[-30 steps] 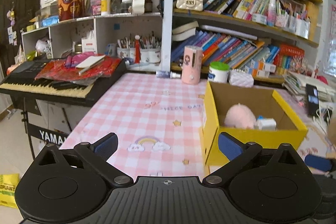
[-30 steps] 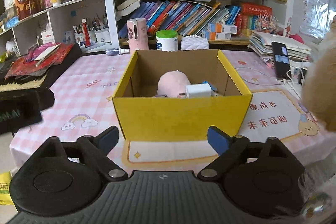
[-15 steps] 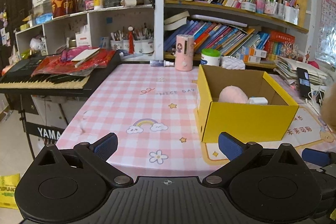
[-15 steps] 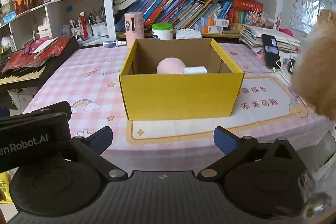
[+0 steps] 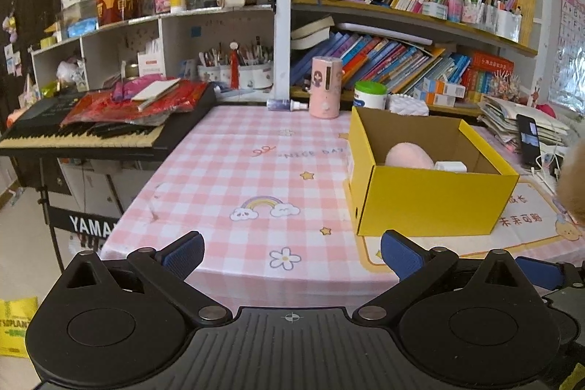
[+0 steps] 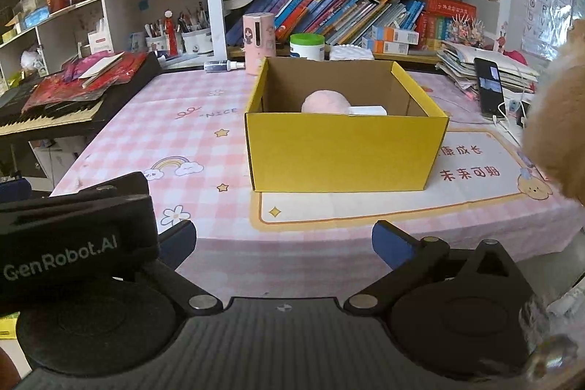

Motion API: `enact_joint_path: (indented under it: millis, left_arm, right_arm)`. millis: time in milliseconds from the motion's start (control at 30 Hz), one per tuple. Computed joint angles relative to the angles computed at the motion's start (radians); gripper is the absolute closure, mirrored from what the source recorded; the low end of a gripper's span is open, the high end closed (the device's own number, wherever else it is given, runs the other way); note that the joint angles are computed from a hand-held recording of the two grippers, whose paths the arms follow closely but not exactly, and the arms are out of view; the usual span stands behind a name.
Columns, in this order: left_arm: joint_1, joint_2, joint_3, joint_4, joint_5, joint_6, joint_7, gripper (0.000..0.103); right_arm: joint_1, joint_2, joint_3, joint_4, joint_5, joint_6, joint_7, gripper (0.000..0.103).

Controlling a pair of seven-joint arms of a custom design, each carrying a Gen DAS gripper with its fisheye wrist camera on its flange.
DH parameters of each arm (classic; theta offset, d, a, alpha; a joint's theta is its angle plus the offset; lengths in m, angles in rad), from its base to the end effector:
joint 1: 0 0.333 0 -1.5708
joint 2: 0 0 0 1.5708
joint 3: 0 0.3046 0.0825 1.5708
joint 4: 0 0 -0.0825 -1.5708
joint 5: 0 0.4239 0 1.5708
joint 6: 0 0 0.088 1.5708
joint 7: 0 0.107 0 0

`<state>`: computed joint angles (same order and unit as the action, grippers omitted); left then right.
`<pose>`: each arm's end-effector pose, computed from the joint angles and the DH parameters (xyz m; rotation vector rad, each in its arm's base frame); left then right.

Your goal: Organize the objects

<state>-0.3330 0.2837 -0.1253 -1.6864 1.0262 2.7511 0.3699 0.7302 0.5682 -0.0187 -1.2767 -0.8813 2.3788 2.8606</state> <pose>0.6316 -0.3405 0.4841 -1.5960 1.6800 -0.9265 0.6050 0.5159 0.4664 -1.6092 1.7407 -0.8189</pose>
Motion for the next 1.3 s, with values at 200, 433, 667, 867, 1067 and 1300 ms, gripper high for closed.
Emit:
enact_joint_path:
  millis: [200, 433, 667, 867, 1067, 1300]
  left_arm:
    - [-0.001, 0.003, -0.01, 0.001, -0.034, -0.024, 0.023, 0.0]
    - [-0.004, 0.01, -0.017, 0.012, -0.069, -0.034, 0.056, 0.0]
    - [-0.01, 0.016, -0.015, 0.023, -0.083, -0.04, 0.067, 0.0]
    - [-0.003, 0.019, -0.022, 0.02, -0.127, -0.038, 0.102, 0.0]
    - [-0.006, 0.019, -0.02, 0.02, -0.135, -0.039, 0.107, 0.0]
    - [-0.009, 0.019, -0.017, 0.022, -0.131, -0.043, 0.102, 0.0]
  right_arm:
    - [-0.003, -0.001, 0.007, 0.0, 0.015, -0.01, -0.014, 0.0]
    - [-0.006, -0.005, 0.007, -0.01, 0.019, 0.013, -0.028, 0.0]
    - [-0.005, -0.007, 0.002, -0.01, 0.005, 0.007, -0.023, 0.0]
    - [-0.011, -0.01, 0.009, -0.014, 0.022, -0.008, -0.035, 0.0]
    - [-0.012, -0.013, 0.01, -0.02, 0.02, -0.007, -0.035, 0.0]
    - [-0.011, -0.009, 0.01, -0.014, 0.022, -0.011, -0.039, 0.0]
